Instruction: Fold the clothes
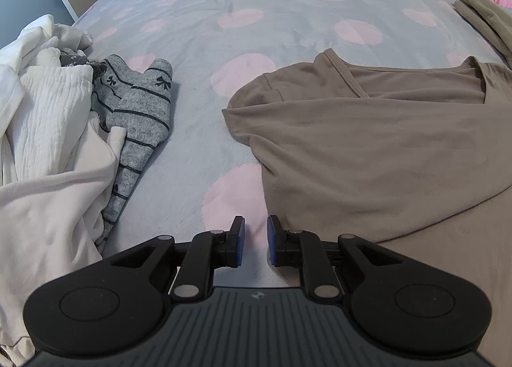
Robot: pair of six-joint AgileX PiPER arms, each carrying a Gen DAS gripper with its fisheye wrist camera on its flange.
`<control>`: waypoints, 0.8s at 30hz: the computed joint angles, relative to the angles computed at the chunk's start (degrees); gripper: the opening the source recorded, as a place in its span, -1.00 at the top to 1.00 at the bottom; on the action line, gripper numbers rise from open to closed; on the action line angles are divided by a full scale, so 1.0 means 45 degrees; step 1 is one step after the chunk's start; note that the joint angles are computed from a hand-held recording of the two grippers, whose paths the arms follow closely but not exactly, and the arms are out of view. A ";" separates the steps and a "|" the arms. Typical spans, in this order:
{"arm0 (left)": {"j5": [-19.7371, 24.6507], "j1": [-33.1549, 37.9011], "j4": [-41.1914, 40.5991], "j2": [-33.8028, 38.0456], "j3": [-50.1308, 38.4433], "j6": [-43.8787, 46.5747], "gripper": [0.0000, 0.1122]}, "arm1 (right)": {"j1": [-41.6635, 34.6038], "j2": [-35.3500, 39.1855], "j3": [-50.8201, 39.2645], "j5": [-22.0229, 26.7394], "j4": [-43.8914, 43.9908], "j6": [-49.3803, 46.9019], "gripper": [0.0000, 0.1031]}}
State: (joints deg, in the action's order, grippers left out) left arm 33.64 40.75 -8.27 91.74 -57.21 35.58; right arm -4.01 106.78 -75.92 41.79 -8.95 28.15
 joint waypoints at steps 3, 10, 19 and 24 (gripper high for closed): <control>0.0165 0.0101 -0.0223 0.0047 -0.0139 0.0148 0.76 | 0.0810 -0.0522 0.0188 0.0245 -0.1591 0.1172 0.82; 0.0304 0.0046 -0.0535 -0.0012 -0.0259 0.0173 0.76 | 0.1642 -0.1971 0.0267 -0.0146 0.0200 -0.0389 0.90; 0.0774 -0.0115 -0.1359 -0.0535 -0.0301 0.0817 0.76 | 0.3918 -0.1687 -0.1201 0.0218 0.3522 -0.3569 0.92; 0.1168 0.0012 -0.1925 -0.0772 -0.0338 0.1342 0.76 | 0.5597 -0.1118 -0.2268 0.0789 0.4441 -0.4035 0.92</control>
State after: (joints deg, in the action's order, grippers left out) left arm 38.90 40.80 -16.93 88.26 -58.73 41.62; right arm 21.18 101.75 -86.13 45.34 11.04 9.99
